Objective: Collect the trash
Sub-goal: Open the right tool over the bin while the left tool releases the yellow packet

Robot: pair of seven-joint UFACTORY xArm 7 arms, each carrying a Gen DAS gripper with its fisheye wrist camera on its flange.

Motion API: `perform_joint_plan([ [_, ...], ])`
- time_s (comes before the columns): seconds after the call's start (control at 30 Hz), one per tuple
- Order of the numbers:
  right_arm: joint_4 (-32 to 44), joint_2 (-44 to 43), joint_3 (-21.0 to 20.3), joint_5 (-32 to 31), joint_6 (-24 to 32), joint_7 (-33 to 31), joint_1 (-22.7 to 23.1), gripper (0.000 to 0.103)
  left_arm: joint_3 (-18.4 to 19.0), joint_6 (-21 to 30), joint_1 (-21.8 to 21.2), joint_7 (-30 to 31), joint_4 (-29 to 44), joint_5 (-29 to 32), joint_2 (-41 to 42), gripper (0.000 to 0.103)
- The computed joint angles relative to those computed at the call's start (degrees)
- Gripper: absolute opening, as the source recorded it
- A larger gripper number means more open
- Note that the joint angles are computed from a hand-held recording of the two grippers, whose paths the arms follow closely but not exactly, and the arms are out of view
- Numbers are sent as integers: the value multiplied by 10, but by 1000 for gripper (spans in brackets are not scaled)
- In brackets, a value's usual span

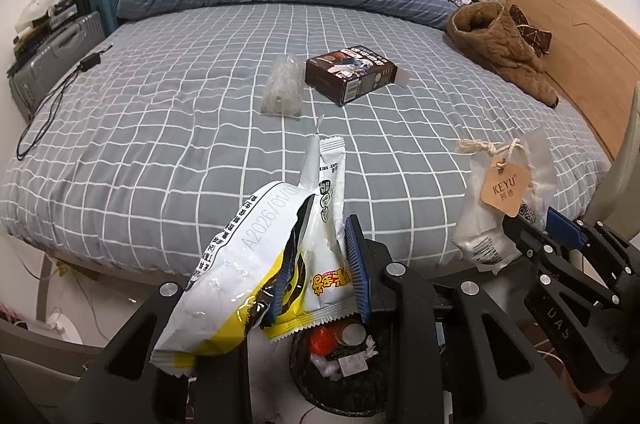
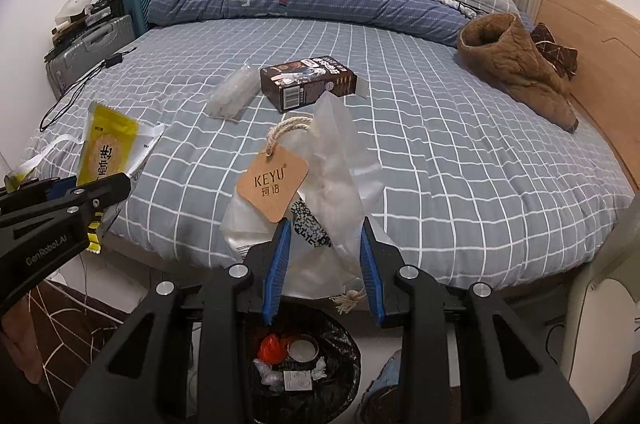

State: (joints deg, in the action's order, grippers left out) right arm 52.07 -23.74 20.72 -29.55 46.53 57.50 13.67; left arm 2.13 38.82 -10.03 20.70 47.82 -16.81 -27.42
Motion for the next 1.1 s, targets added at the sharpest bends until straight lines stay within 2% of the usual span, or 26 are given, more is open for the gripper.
perform_joint_plan([
  [0.53, -31, -34, 23, 29, 27, 27, 27, 33, 12, 22, 2, 13, -69, 7, -80, 27],
  [0.83, -62, -46, 31, 50, 26, 45, 43, 33, 17, 36, -4, 16, -111, 3, -113, 27],
  [1.1, -99, -51, 33, 69, 9, 69, 55, 33, 13, 24, -3, 16, -157, 10, -131, 27],
])
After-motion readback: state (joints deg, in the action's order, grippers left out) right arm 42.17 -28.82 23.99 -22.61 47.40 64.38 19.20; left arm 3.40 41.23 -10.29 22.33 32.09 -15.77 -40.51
